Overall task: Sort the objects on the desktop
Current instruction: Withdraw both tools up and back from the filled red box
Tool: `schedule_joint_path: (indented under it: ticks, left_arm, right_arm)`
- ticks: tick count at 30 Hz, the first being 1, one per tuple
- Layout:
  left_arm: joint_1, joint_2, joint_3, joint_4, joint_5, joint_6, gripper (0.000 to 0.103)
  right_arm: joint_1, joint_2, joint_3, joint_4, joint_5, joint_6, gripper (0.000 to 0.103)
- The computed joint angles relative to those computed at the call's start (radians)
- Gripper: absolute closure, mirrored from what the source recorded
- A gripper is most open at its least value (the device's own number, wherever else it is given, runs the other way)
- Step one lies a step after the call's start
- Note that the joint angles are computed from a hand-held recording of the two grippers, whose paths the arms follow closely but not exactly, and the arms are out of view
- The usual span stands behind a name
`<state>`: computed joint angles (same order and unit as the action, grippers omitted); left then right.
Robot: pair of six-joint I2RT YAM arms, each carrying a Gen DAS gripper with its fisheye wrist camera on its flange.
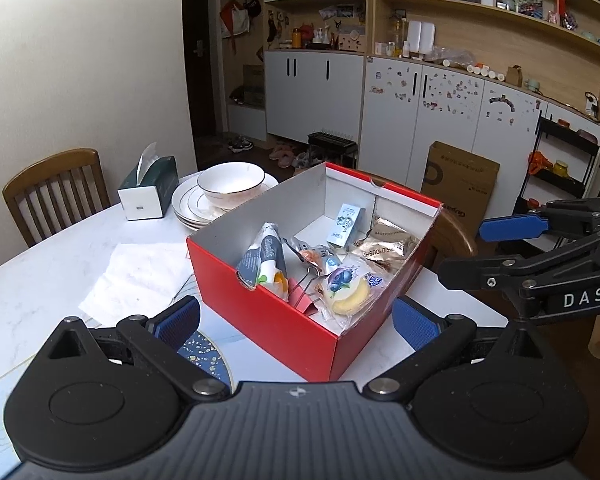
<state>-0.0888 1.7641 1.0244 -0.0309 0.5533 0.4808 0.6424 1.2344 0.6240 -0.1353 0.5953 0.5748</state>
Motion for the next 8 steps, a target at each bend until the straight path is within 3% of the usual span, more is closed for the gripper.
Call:
schedule_joint_path:
  ticks: [8]
  left_arm:
    - [0.006,0.000,0.004,-0.011,0.013,0.003,0.000]
  right_arm:
    - [0.009,0.010,0.009,-0.016,0.014,0.023,0.026]
